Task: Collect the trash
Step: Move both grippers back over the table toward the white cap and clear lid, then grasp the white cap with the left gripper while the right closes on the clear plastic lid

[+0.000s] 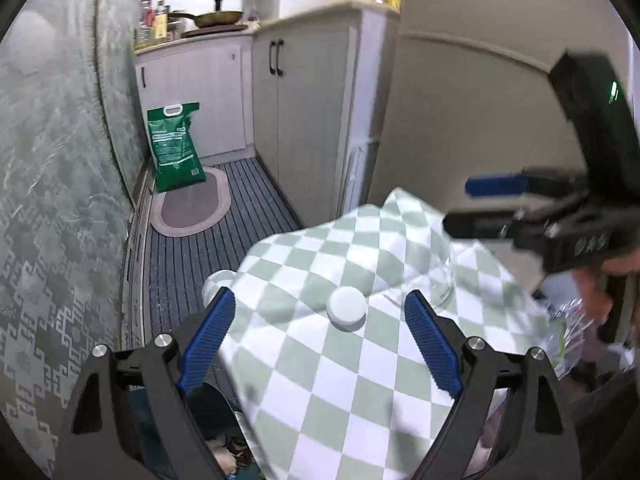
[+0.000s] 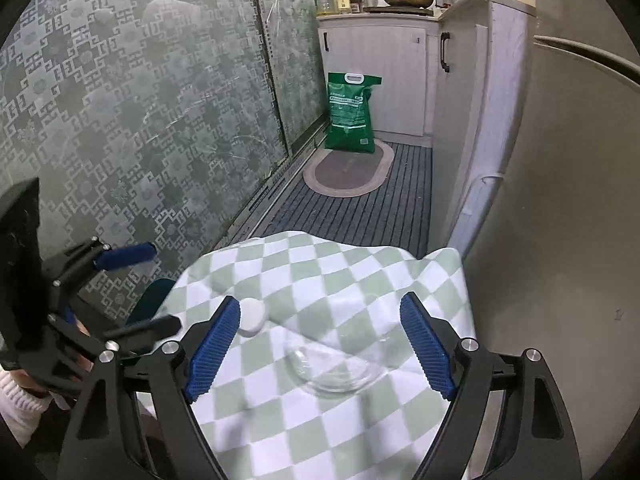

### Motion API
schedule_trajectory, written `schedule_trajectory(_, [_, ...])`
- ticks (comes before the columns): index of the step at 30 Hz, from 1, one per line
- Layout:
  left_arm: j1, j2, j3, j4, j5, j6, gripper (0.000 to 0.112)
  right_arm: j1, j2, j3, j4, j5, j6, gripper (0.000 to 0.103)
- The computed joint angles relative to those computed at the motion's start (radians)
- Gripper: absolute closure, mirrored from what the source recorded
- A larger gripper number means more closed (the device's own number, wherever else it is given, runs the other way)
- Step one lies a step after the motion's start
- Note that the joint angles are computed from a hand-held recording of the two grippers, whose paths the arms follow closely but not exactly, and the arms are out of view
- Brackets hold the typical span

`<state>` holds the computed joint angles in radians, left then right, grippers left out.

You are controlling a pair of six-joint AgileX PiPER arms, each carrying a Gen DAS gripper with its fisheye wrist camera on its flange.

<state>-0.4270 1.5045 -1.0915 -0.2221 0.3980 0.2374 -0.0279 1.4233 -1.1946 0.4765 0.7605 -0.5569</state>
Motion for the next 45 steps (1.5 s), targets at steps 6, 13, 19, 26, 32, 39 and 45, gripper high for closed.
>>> schedule_trajectory(6, [-0.045,0.091,-0.047,0.060,0.007,-0.061,0.031,-0.067,0.022,0.015,0.062,0.033,-0.103,0.020])
schedule_trajectory(13, [-0.081,0.168,-0.117,0.139,0.035,-0.154,0.045,-0.150,0.059,0.011,0.125,0.089,-0.171,0.020])
schedule_trajectory(19, [-0.104,0.220,-0.168,0.184,0.079,-0.202,0.055,-0.175,0.072,0.015,0.150,0.102,-0.196,0.020])
schedule_trajectory(26, [-0.118,0.247,-0.191,0.198,0.110,-0.213,0.070,-0.194,0.069,0.028,0.206,0.135,-0.291,0.020])
schedule_trajectory(32, [-0.094,0.253,-0.204,0.124,0.128,-0.163,0.080,-0.106,0.046,0.039,0.107,0.125,-0.366,0.020])
schedule_trajectory(39, [-0.050,0.229,-0.184,0.025,0.122,-0.103,0.080,-0.010,0.039,0.072,-0.021,0.053,-0.346,0.020])
schedule_trajectory(45, [-0.018,0.190,-0.155,-0.060,0.130,-0.029,0.080,0.059,0.069,0.068,-0.105,0.013,-0.312,0.020])
